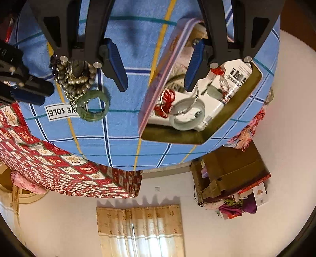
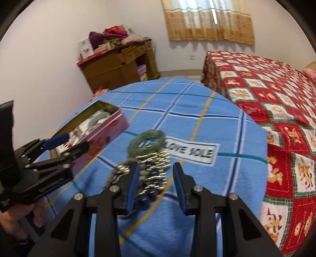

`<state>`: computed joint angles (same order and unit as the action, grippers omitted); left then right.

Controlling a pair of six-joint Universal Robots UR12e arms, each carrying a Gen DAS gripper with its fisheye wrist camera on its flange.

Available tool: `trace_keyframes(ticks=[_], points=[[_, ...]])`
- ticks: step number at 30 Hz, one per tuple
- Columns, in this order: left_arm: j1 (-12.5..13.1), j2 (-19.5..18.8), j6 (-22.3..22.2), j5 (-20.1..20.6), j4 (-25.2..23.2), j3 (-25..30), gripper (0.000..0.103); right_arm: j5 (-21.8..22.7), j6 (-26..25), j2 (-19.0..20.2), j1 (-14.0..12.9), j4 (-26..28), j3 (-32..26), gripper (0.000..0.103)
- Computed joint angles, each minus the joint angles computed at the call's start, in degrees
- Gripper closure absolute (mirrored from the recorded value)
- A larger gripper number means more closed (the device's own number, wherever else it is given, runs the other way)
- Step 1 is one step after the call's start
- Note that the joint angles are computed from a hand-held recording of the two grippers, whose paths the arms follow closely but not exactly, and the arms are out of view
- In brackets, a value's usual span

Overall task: Organize jewelry
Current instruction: 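Grasp the green jade bangle with the left tool while the right tool grasps the brown bead bracelet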

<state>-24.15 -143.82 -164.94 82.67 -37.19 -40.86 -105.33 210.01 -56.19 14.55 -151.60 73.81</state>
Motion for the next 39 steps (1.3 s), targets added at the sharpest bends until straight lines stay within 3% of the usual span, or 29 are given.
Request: trace_keyframes(ticks=[5,11,17,21,30,37,39], points=[[0.05,0.52,0.16,0.37,0.88,-1.49,0.043,2.43,0.58,0.95,-0.06,2.35,-0.96,0.072],[0.26,0.78,-0.16,-0.12,1.49,-1.98,0.043,6.56,1.34,1.24,-0.67,0.76,-0.37,0.080],[0.34,1.00,-0.02,-0.56,1.44,-2.29,0.043,6.94,1.58,1.62,-0.59,0.86,-0.90,0.081],[0.27,0.66,0.30,-1.02,1.17,-1.45,0.043,6.43,1.06,1.57,-0.32,-1.49,-0.47,0.090],[-0.26,-1.85,1.76,-2.17,-0.81,4.05,0.043,-2.02,0.80,0.28,0.18,-7.55,0.94,0.091],[-1.55,-4.51,4.43,-3.61,-4.61,9.37,0.043,-9.34,4.37,-0.29,-0.74,-5.68,1.92,0.091],[-1.88,-6.10,4.82,-5.05,-8.46,12.65,0.043,-9.95,5.25,-0.30,-1.04,-4.92,2.13,0.091]])
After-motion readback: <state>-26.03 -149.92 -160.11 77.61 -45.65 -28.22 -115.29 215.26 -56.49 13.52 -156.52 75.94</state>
